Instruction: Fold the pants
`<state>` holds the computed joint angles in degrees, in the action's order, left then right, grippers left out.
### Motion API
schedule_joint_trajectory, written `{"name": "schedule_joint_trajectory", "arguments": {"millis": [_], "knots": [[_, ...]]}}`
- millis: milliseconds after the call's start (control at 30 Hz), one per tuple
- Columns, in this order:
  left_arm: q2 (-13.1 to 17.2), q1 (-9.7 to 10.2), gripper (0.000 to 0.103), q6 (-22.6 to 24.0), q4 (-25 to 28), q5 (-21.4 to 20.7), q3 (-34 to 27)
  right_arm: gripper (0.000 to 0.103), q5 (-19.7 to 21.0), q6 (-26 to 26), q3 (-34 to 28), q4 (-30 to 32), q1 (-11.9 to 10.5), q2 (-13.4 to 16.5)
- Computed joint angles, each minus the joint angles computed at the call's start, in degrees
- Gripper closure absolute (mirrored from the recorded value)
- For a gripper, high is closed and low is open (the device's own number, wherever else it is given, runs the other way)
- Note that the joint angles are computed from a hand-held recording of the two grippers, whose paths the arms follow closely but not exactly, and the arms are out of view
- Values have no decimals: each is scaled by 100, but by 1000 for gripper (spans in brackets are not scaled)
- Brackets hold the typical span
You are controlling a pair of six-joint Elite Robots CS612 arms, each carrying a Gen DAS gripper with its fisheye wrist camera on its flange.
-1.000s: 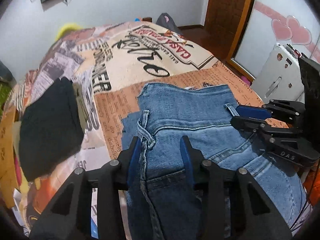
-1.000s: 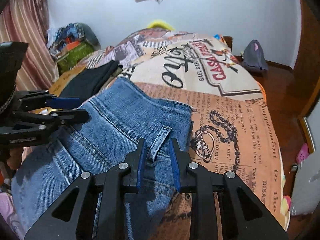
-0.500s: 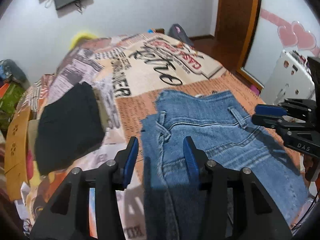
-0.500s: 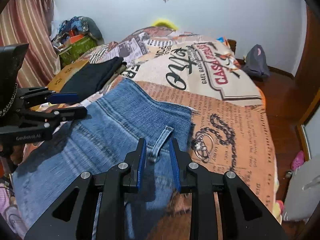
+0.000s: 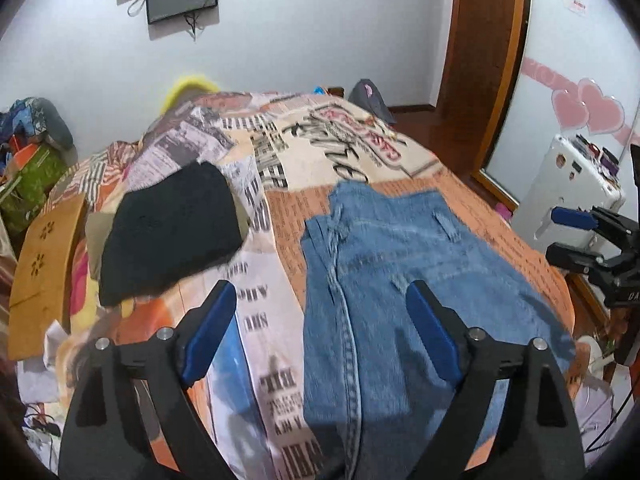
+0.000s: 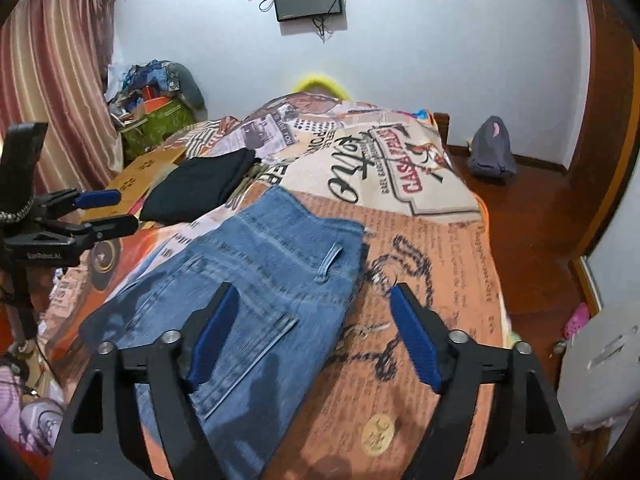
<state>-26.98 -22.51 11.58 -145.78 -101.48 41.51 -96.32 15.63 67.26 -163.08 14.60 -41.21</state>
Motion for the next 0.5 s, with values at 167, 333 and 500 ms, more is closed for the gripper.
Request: {"name": "schedule_joint_trajectory", "arguments": {"millis": [167, 333, 500], "knots": [[68, 54, 15, -95, 550, -355, -92, 18, 194, 440, 101, 144, 1, 13], [509, 119, 15, -285, 1676, -882, -977, 18, 711, 890, 62, 417, -103, 119], [1093, 127, 15, -268, 2614, -1058, -2098, 18, 1233, 1035, -52, 506, -216, 264]]}}
